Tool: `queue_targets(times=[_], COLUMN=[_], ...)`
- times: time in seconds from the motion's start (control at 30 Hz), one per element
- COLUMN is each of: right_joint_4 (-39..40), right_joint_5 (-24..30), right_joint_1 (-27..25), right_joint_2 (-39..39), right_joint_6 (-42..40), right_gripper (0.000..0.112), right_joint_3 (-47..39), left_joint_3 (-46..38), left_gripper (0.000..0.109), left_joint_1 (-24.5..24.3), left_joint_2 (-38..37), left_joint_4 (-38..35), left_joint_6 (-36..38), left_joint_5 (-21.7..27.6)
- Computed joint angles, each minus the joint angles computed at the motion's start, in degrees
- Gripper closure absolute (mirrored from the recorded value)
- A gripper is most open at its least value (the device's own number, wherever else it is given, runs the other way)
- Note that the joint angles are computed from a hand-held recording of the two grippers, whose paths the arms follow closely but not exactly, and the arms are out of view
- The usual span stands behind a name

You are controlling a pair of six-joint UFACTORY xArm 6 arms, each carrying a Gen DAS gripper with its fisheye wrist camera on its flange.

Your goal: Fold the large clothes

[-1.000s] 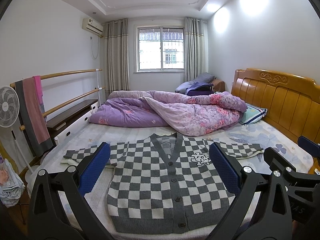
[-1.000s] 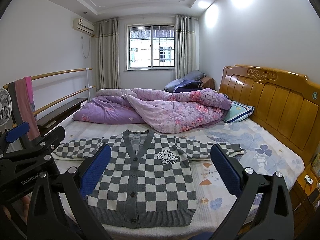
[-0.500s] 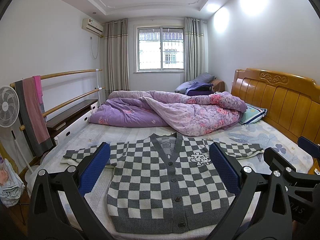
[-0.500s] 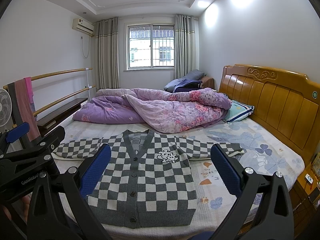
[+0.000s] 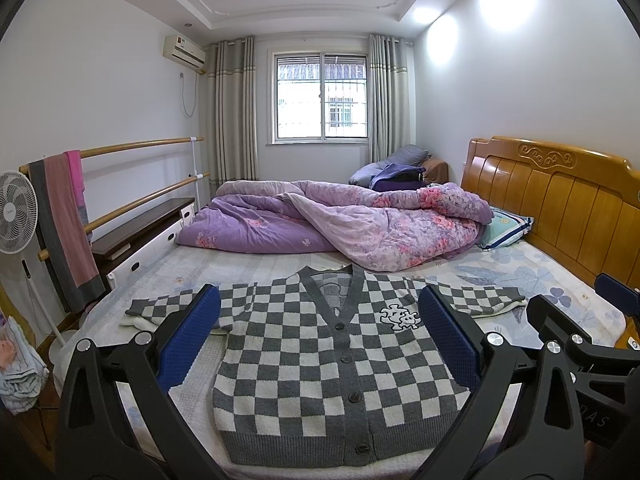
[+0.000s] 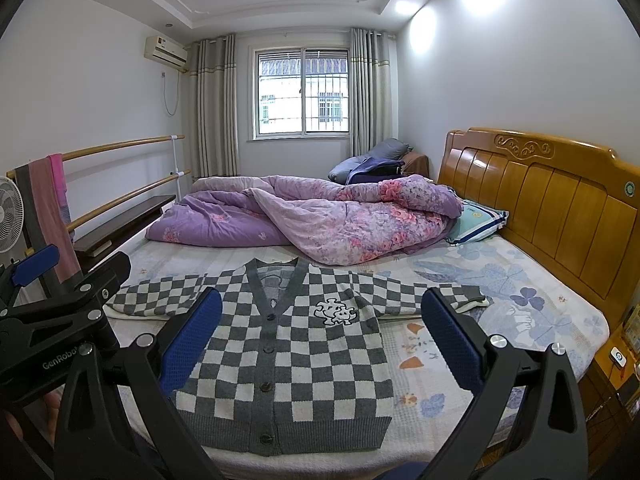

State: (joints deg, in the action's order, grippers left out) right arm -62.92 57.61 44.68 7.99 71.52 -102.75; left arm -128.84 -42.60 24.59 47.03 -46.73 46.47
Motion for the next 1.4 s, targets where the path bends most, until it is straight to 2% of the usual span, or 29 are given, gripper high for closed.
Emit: queue_targets(times=[0.77, 1.1, 1.27, 1.4], right_joint_4=[0.84, 5.19, 10.0, 11.9], right_joint_5=[1.13, 1.21, -1.29, -10.94], right_joint_1=[0.32, -1.23, -4.06, -7.81], right_joint_2=[-0.44, 3.06, 8.05, 12.72], right_joint_6=[-0.36, -3.68, -7.62, -9.69], right_gripper=[0.017, 0.016, 0.016, 0.017], right_joint_3=[0.49, -3.27, -7.68, -9.0], left_joint_3=[2.0, 9.63, 4.01, -0.09], left_gripper=[0.01, 0.01, 0.01, 0.01], left_joint_1=[-0.13, 1.35, 2.85, 5.59], left_joint_2=[-0.73, -2.58, 2.6, 7.91], left_joint_4=[0.52, 2.86, 0.03, -3.43], left_joint_6=[-0.92, -5.09, -0.94, 1.69], left_joint_5=[-0.63, -5.84, -3.88, -4.72])
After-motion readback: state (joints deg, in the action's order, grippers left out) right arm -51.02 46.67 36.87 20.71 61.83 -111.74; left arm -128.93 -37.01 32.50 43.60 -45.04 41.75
